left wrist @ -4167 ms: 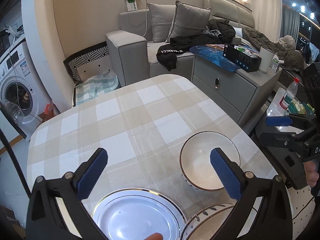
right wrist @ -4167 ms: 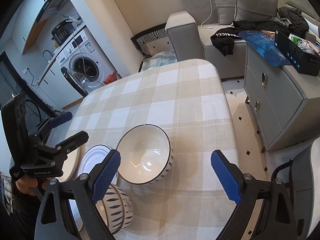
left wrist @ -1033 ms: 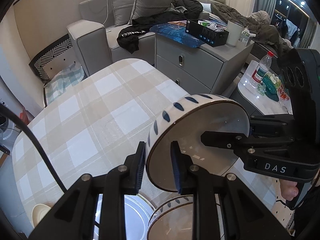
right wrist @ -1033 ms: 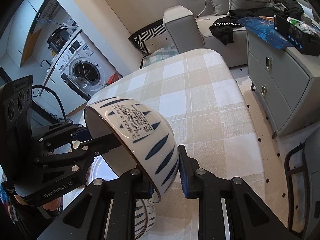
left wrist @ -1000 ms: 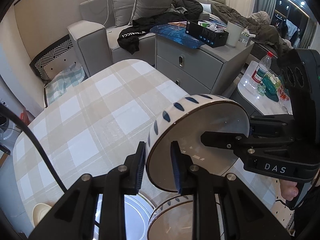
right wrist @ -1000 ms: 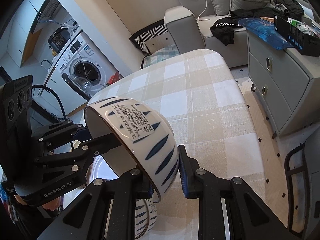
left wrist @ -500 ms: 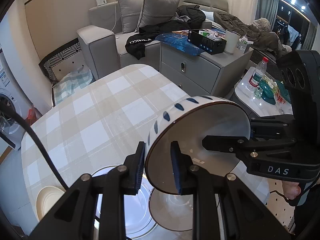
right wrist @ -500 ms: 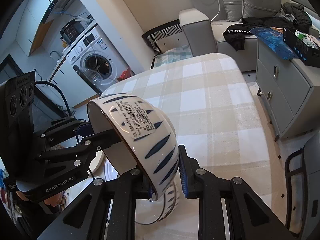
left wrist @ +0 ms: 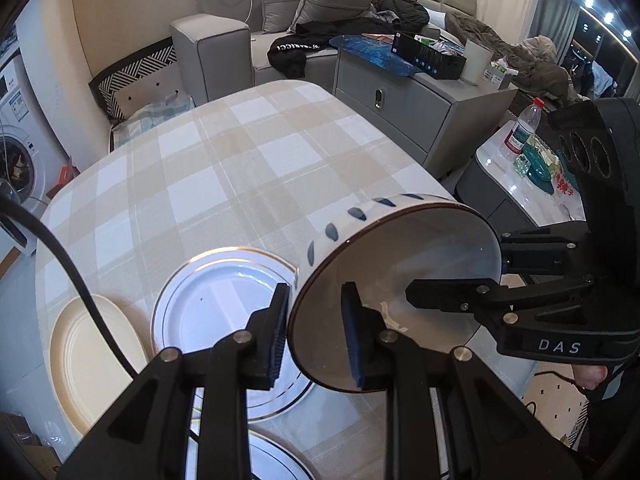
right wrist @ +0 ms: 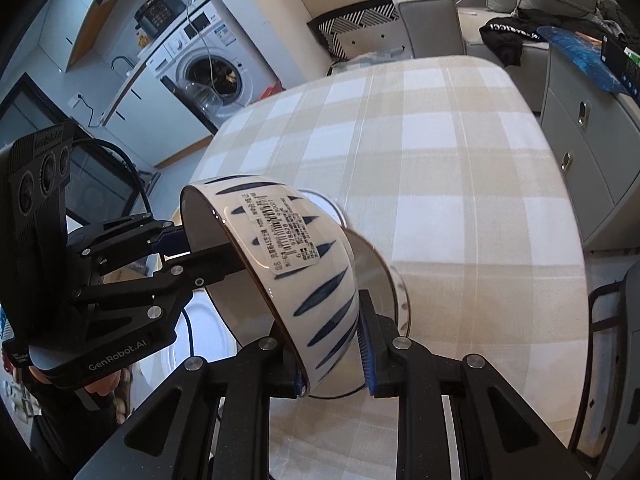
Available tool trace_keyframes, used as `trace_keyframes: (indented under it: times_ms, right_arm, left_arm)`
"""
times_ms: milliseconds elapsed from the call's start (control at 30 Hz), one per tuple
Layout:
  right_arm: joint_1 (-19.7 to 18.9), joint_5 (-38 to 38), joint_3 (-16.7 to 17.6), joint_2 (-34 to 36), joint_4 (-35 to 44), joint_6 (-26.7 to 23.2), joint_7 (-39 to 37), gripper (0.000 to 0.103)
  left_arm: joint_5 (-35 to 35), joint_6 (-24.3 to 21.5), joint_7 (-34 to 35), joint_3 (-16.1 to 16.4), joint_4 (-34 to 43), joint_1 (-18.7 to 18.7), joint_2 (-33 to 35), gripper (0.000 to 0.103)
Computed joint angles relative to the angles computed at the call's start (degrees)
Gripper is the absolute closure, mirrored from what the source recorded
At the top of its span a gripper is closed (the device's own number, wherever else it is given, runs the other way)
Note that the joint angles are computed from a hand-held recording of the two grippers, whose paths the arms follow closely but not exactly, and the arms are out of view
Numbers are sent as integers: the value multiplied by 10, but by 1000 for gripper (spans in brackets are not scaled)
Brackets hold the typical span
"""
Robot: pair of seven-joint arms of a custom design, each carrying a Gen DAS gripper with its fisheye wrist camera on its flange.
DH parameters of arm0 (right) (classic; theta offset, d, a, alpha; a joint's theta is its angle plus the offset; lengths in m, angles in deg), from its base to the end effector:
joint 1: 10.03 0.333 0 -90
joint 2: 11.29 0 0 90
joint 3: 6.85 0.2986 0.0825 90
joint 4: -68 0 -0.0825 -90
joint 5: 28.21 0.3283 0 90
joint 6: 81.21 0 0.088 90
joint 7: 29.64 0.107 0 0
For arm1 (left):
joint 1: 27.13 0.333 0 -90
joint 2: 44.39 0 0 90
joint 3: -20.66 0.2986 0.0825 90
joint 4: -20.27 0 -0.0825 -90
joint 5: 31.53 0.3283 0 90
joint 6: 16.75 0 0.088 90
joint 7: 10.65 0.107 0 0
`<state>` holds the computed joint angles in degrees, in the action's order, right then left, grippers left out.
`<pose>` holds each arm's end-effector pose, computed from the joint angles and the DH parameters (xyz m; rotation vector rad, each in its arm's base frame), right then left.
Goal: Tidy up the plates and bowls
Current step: 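Carry the tilted striped bowl with the right gripper toward the bowl stack, then lower the striped bowl into the stack and open the right gripper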
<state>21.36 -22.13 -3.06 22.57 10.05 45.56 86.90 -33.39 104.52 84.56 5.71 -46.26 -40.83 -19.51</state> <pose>0.5786 0.3919 0.5707 -1.8587 1.6965 -0.0251 0.5964 -0.2767 0.6017 -1.4240 2.4808 -0.7620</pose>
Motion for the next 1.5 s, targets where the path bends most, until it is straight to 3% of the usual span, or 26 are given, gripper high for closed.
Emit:
trace_keyframes:
  times_ms: [200, 367, 633, 933, 1167, 1333, 1500]
  right_arm:
    - [-5, 6, 2, 16, 16, -20, -6, 82]
    - [-11, 12, 4, 33, 57, -67, -23, 80]
    - [-5, -5, -3, 5, 17, -42, -46, 73]
    - [1, -53, -17, -48, -66, 13, -52, 63]
    - [-58, 61, 29, -47, -129, 98, -120, 52]
    - [-78, 135, 43, -38, -158, 144, -156, 42]
    - [-54, 106, 21, -53, -183, 181, -147, 37]
  left_arm:
    - [-14, -3, 4, -4, -17, 5, 1, 77]
    - [-33, 4, 22, -12, -25, 12, 1, 73]
    - [-25, 13, 8, -4, 0, 5, 17, 68]
    - [-15, 7, -5, -3, 33, 3, 47, 64]
    - [-18, 3, -3, -4, 32, 9, 54, 61]
    - [-32, 20, 7, -8, 5, 20, 41, 56]
    - [-64, 82, 27, -15, -78, 41, -8, 51]
